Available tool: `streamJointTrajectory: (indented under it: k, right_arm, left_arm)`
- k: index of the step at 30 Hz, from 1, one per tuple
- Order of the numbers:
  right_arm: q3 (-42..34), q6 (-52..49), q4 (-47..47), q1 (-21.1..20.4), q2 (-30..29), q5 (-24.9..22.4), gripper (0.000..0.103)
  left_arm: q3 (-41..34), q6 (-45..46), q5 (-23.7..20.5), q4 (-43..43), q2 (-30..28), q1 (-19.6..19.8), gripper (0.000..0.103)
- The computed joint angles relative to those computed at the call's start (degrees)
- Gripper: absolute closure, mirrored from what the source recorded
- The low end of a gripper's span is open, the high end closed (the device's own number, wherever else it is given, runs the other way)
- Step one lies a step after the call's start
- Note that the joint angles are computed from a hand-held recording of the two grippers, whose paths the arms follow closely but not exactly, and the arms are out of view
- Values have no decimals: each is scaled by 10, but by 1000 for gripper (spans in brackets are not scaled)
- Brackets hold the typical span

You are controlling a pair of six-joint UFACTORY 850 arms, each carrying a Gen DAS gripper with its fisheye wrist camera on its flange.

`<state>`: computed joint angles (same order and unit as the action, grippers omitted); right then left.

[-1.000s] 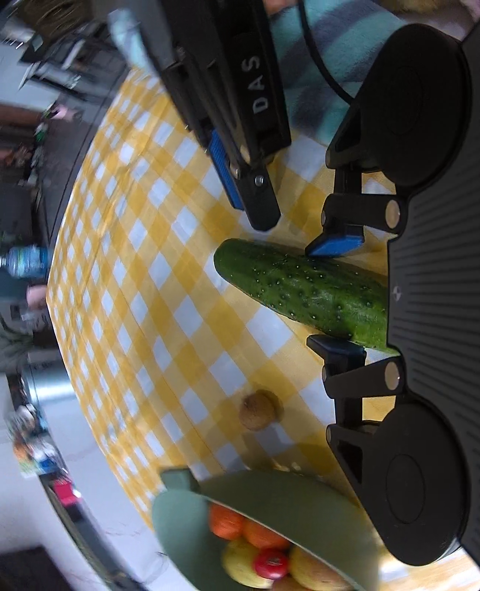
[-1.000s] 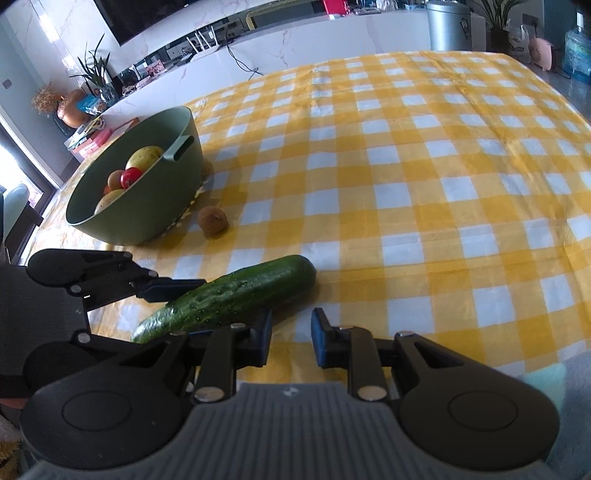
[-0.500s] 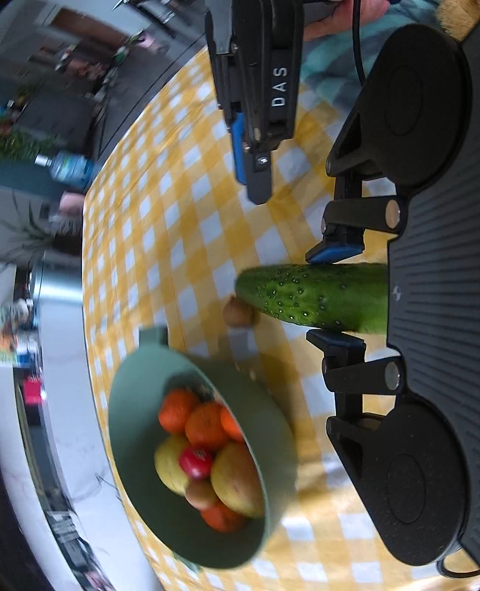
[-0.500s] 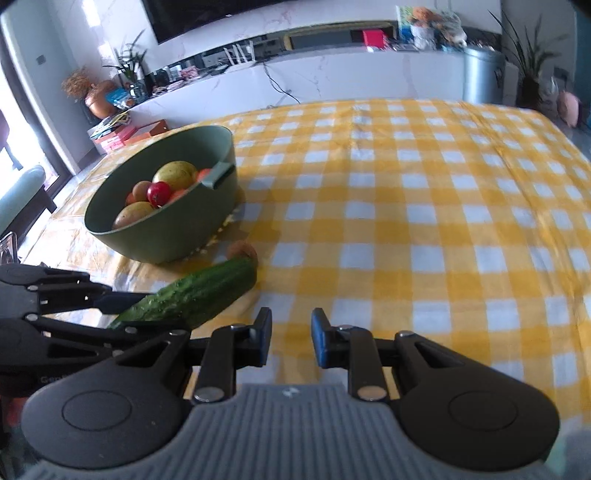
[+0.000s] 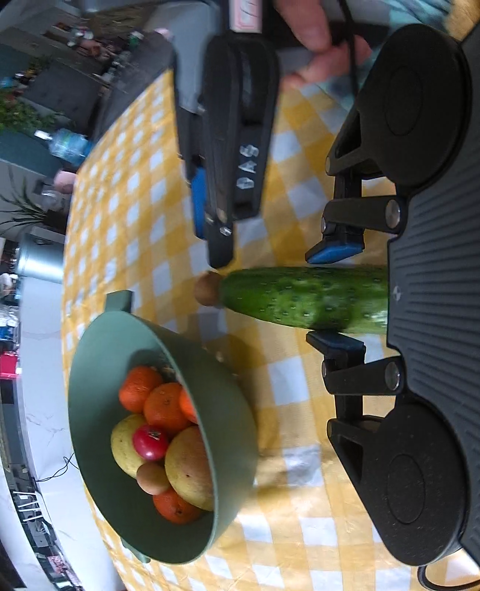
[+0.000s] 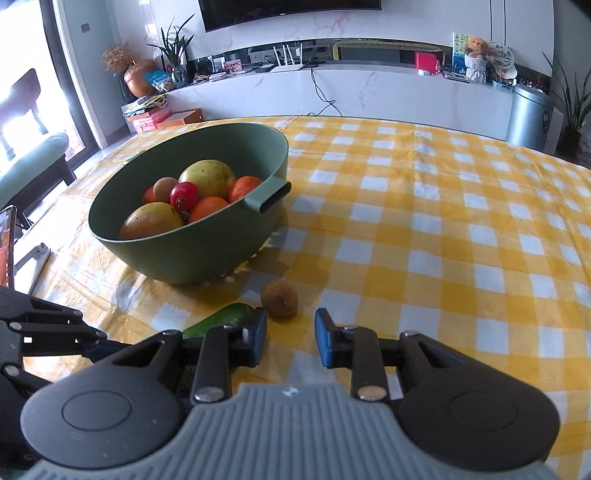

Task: Organize fruits
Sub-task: 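Close the right tool on the brown longan while the left tool holds the cucumber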

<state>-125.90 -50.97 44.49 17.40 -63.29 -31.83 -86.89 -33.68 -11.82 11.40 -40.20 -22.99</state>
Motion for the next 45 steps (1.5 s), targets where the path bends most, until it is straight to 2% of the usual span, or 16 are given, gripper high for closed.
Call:
streamJointTrajectory:
  k: [2, 5, 8, 12, 15, 21, 27, 31, 39, 45]
  right_arm:
    - [-3, -5, 9, 1, -4, 0, 71]
    - [-3, -18, 27, 2, -5, 2, 70]
    - [-4, -24, 39, 2, -7, 5, 70]
    - [-8, -30, 56, 1, -11, 7, 70]
    - [-16, -32, 61, 1, -16, 6, 70]
    - [-55, -2, 26, 8, -41, -2, 70]
    - [-96, 37, -26, 14, -67, -18, 71]
    - [-104, 41, -42, 17, -73, -20, 83]
    - [-90, 29, -36, 17, -66, -11, 83]
    - [-63, 7, -15, 15, -50, 0, 83]
  left_arm:
    - [-3, 24, 1, -36, -4, 3, 55]
    - [-14, 13, -15, -28, -13, 1, 55]
    - [-16, -74, -15, 64, -16, -4, 59]
    - [-13, -126, -19, 118, -13, -9, 60]
    - [-7, -210, -29, 197, -7, -14, 60]
    - [2, -267, -39, 233, 2, -14, 61]
    - [0, -261, -49, 206, 1, -9, 61]
    - [-3, -245, -49, 191, -2, -7, 61]
    - [0, -208, -39, 141, -1, -2, 60]
    - [-5, -201, -50, 147, -4, -4, 60]
